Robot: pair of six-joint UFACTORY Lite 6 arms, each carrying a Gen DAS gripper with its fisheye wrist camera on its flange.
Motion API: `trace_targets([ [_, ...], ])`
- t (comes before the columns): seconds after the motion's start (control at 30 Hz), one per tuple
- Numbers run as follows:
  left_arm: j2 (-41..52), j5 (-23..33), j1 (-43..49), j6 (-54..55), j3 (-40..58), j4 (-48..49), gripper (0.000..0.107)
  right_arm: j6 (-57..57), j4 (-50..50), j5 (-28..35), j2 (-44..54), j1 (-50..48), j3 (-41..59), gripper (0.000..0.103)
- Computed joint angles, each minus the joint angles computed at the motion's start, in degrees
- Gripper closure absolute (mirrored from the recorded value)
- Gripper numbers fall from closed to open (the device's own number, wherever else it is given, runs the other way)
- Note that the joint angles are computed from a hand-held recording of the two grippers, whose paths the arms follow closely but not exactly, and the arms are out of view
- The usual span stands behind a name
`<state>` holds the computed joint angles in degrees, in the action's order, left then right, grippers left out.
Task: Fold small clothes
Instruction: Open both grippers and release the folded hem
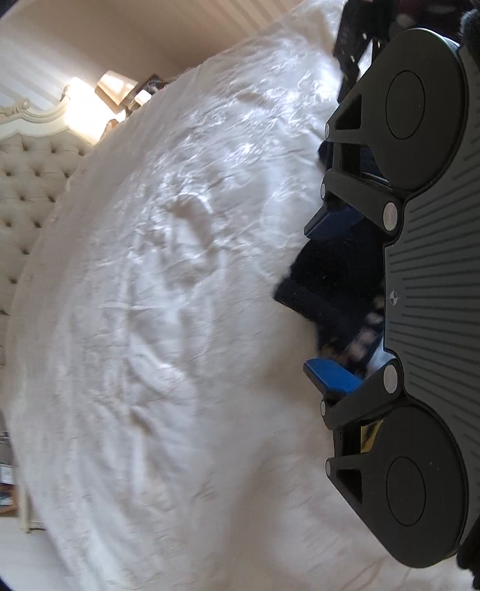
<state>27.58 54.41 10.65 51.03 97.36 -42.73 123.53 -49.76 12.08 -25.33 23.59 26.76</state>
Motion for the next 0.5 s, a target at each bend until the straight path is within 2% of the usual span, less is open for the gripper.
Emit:
trace_targets([
  [0.07, -0.02, -0.12, 0.01, 0.05, 1.2, 1.29, 0.037, 4.85, -4.96, 2.29, -1.88, 0.41, -0.22, 0.039],
  [0.23, -3.29, -1.39, -0.45, 3.08, -2.51, 5.86, 0.034, -5.36, 0.7, 8.33, -5.39, 0.99, 1.09, 0.039],
  [0.4, -10.4, -2.3, 0.91, 7.15, -14.8, 8.43, 0.033, -18.3, 7.43, 14.66, -4.88, 6.13, 3.3, 0.039],
  [0.5, -15.68, -2.92, 3.09, 9.97, -23.34, 9.8, 0.033, -20.12, 8.58, 19.02, -6.4, 12.37, 2.56, 0.039],
])
